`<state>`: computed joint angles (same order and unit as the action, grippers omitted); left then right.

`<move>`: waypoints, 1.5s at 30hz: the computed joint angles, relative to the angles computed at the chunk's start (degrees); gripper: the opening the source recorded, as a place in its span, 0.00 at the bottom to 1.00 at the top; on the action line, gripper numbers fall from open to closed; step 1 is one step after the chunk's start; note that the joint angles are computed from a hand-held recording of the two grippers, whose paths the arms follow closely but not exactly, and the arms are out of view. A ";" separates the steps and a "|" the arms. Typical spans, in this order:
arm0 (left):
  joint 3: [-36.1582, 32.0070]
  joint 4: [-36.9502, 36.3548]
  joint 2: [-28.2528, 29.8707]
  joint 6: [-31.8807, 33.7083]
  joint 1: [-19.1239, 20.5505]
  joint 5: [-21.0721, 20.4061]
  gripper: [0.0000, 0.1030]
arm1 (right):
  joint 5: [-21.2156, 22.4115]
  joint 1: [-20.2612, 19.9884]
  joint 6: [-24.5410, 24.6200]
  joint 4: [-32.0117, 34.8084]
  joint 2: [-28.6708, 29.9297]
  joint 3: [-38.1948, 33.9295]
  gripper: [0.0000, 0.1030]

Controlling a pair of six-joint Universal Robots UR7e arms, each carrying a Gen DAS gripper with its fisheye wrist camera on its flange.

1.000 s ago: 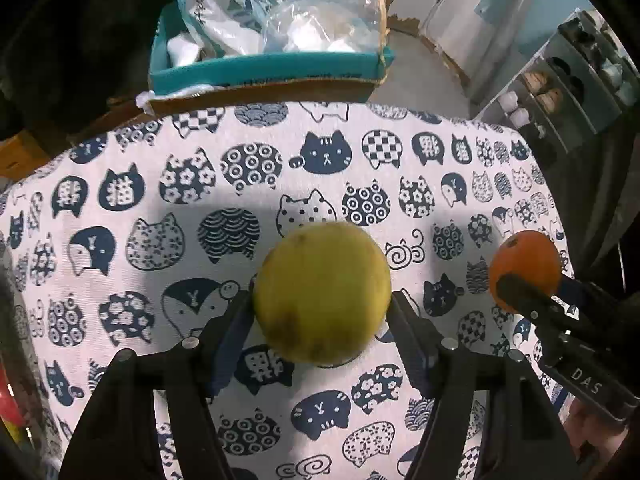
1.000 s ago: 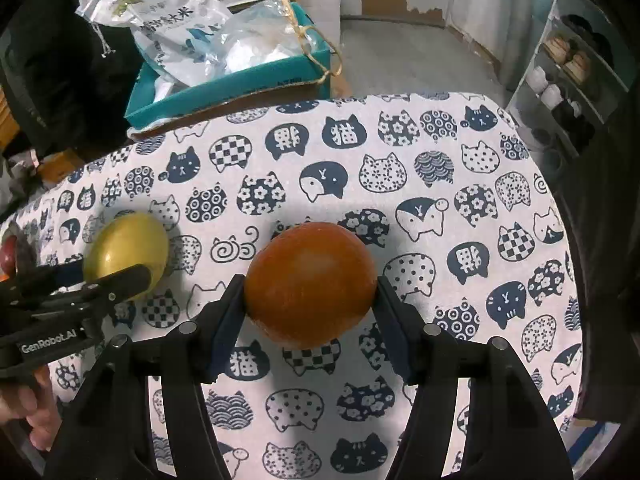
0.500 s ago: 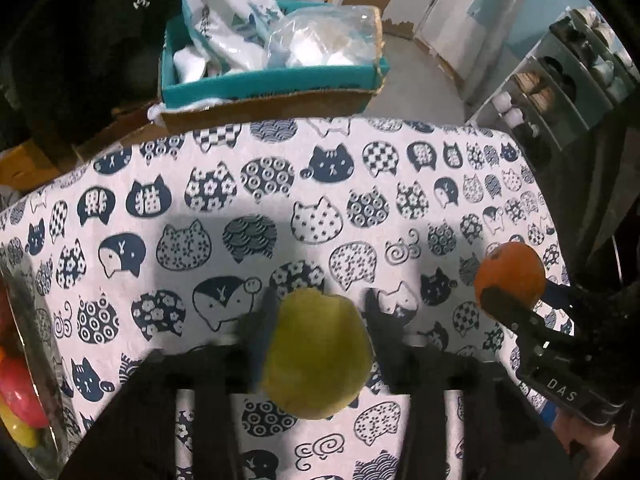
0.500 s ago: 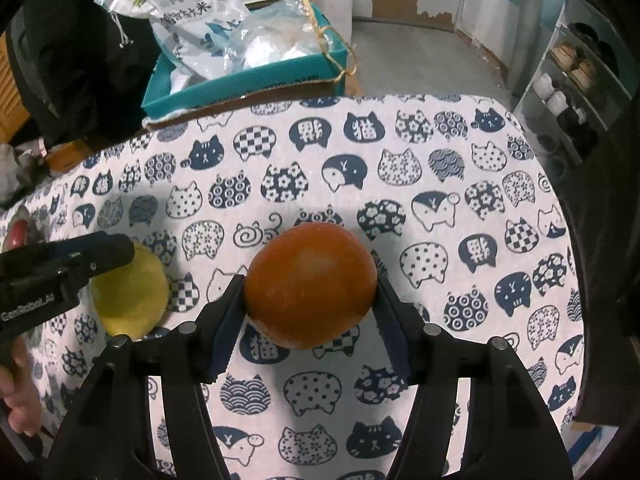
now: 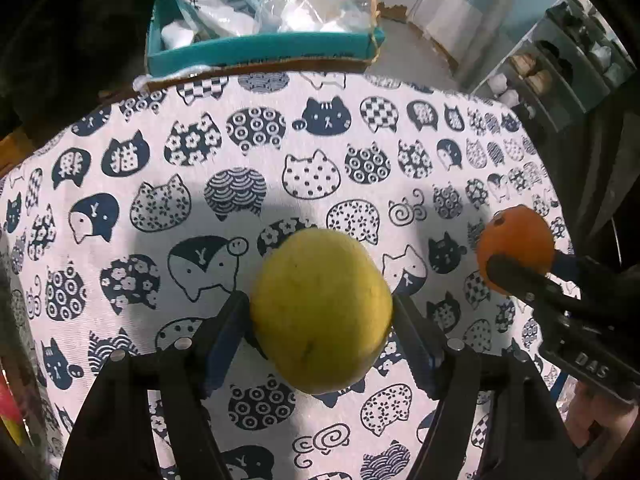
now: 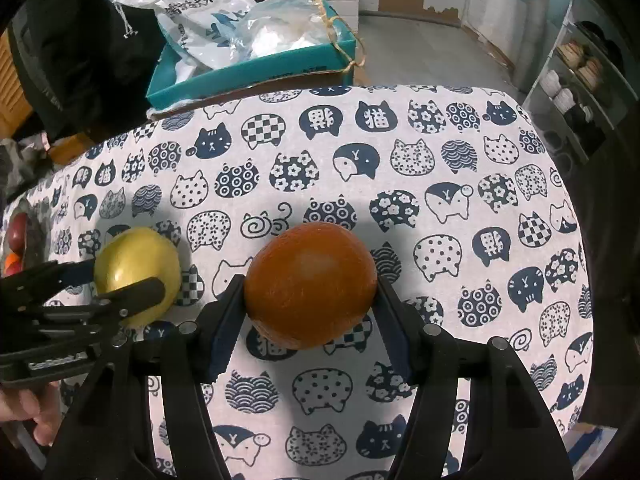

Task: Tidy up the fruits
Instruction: 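Carry the pear and tangerine with both tools over the green bowl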

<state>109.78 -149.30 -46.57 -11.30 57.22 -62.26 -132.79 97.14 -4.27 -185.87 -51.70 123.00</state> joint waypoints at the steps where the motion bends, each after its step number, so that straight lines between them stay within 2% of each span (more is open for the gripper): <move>1: -0.27 0.35 0.31 -0.06 0.12 0.08 0.72 | -0.04 -0.03 0.09 0.03 -0.01 0.07 0.61; 6: -0.99 0.36 1.12 -0.57 0.85 -1.31 0.68 | -0.27 -0.17 0.23 0.09 0.03 0.38 0.61; 16: 1.73 -2.06 0.35 1.64 -1.16 2.40 0.67 | -0.82 0.65 -0.17 -0.46 0.18 0.23 0.61; 21: 3.66 -3.50 -2.26 1.21 -1.69 2.23 0.67 | -1.12 1.91 -0.49 -1.11 -0.28 0.44 0.61; 33: 9.08 -5.57 -10.26 2.35 -5.34 6.47 0.67 | -2.62 7.34 -2.44 -3.10 -1.27 0.42 0.61; 45: 13.23 -6.12 -19.36 1.20 -8.97 8.12 0.67 | -2.14 13.06 -3.38 -3.68 -2.46 0.17 0.61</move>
<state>123.01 -155.42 -65.93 -10.10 48.25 -54.14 -134.93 110.20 -7.65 -189.55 -54.16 123.17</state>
